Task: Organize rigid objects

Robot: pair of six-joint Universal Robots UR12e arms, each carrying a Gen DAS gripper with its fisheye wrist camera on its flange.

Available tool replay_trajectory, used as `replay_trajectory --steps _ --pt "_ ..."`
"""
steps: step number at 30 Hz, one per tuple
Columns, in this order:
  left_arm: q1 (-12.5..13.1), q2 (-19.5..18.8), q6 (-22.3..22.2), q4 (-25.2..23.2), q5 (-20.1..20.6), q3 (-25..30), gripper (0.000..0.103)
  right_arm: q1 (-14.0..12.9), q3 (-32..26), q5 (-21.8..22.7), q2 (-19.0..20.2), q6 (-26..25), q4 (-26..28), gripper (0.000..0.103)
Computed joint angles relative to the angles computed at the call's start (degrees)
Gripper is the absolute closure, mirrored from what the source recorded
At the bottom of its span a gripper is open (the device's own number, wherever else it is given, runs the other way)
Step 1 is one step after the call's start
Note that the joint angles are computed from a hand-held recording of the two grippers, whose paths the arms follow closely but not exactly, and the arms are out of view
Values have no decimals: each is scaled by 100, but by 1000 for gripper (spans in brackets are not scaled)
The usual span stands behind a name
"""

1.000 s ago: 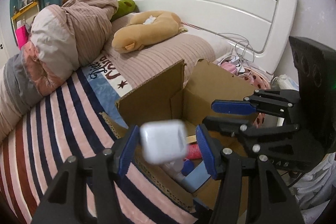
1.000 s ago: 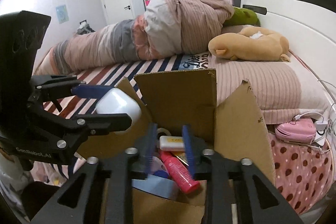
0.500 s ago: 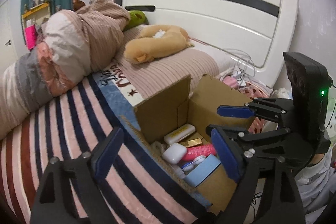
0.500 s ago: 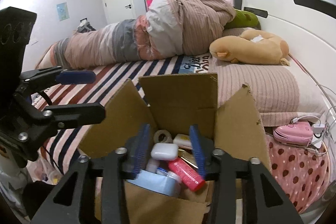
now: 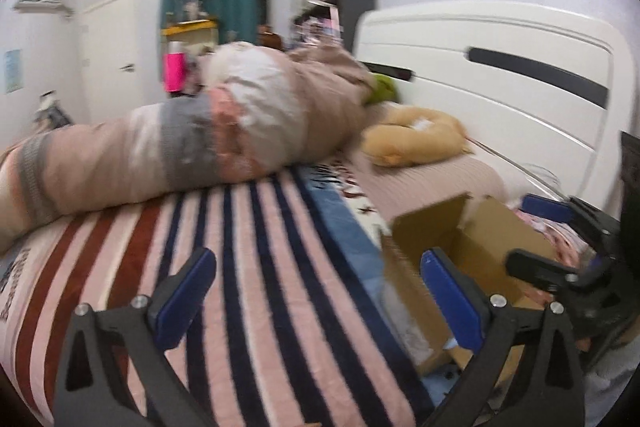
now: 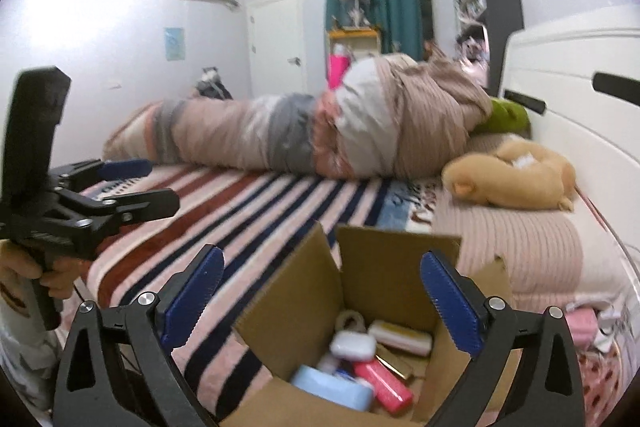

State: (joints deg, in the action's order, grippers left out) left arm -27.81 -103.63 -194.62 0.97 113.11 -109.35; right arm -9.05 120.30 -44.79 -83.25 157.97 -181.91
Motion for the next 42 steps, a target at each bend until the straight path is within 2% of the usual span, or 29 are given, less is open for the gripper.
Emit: replay_trajectory --steps 4,8,12,23,29,42 --pt "12 -17 -293 345 269 -159 1 1 -10 292 123 38 -242 4" --pt "18 -39 -393 366 501 -217 1 22 -4 364 196 -30 -329 4" --pt "43 -44 -542 297 520 -231 1 47 -44 372 251 -2 -309 4" --pt "29 -93 -550 329 656 -223 1 55 -60 364 289 11 -340 4" --pt "19 -114 -557 380 703 -231 1 63 -38 207 386 94 -568 4" --pt "-27 -238 -521 422 890 -171 1 31 -52 254 529 99 -665 4"
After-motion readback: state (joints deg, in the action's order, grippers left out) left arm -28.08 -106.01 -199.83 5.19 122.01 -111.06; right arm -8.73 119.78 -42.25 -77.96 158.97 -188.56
